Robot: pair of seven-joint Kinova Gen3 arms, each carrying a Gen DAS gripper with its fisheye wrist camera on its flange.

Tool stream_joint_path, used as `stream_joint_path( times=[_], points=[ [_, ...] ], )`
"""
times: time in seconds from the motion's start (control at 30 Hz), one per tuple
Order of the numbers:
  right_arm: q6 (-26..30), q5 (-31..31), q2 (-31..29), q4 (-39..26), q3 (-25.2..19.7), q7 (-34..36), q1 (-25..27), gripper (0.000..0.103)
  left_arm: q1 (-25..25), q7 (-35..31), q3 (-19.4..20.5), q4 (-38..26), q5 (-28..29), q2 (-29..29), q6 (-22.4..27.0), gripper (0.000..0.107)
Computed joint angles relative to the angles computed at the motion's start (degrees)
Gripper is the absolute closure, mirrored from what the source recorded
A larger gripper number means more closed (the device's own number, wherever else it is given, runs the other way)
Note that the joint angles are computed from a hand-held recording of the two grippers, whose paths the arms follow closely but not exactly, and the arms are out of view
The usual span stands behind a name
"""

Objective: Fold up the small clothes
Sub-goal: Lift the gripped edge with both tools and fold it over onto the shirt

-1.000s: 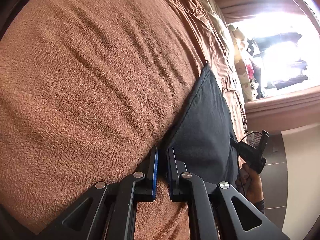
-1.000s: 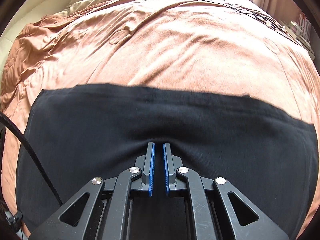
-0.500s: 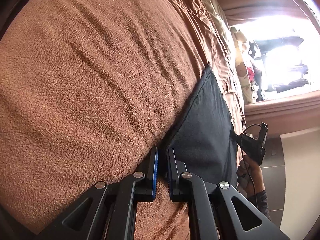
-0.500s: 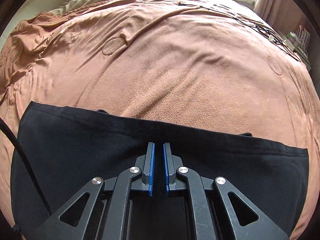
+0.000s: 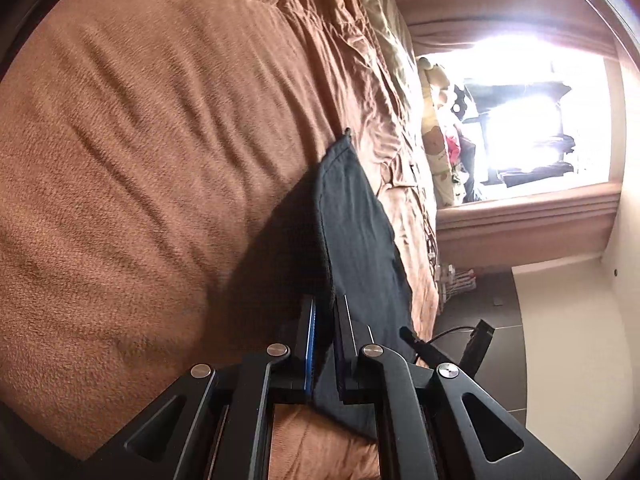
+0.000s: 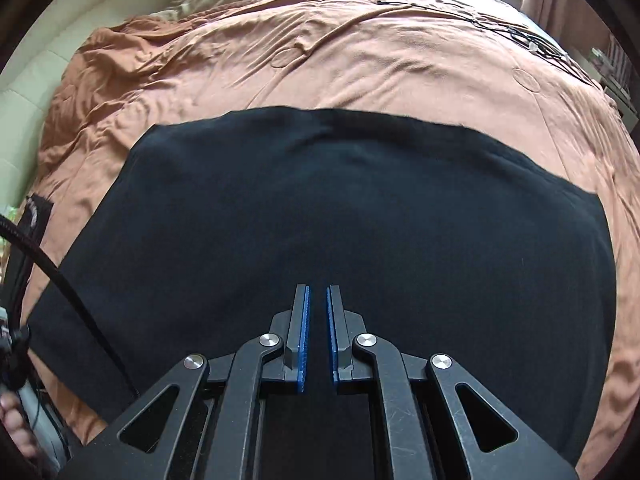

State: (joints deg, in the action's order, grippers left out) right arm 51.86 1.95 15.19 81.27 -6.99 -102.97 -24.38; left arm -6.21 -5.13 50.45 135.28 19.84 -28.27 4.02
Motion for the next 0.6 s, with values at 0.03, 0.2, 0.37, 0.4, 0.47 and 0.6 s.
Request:
stream_joint_path(
  times=[0.03,0.2,0.37,0.4,0.47,0.6],
  points=[
    [-0.63,-0.90,-1.10,1.46,-0.39,0.82,0.38,0.097,0.33,-0.45,-0.62,-0.74,-0.47,-0.03,0.49,0.100],
    [-2.02,-7.52,-5.91,7.96,-1.33,5.22,3.85,0.097,0.98,-2.60,-2.08,-4.41,-2.35,1.50,-0.20,0.100],
    [-4.04,-9.60,-8.01,12.74,-1.65,7.03,4.25,0.097,2.08,-5.10,-2.83,-6.79,-3.31,4.34,-3.54,0.100],
    [-4.00,-10.02,-8.39,13.46,-1.75,7.44,4.26,0.097,2.50,-5.68,-3.13,-7.21,-3.33,5.02,-4.32,0.100],
    [-4.62,-12.01,-9.14,15.10,-1.77,8.92,4.88,0.097,2.71,-6.96,-3.31,-8.61,-3.29,6.31,-4.97,0.101],
    [-7.01,-15.88,-11.52,19.06,-1.42,11.17,6.09,0.097,2.71,-9.89,-3.37,-12.41,-3.55,8.62,-4.41,0.101]
  ],
)
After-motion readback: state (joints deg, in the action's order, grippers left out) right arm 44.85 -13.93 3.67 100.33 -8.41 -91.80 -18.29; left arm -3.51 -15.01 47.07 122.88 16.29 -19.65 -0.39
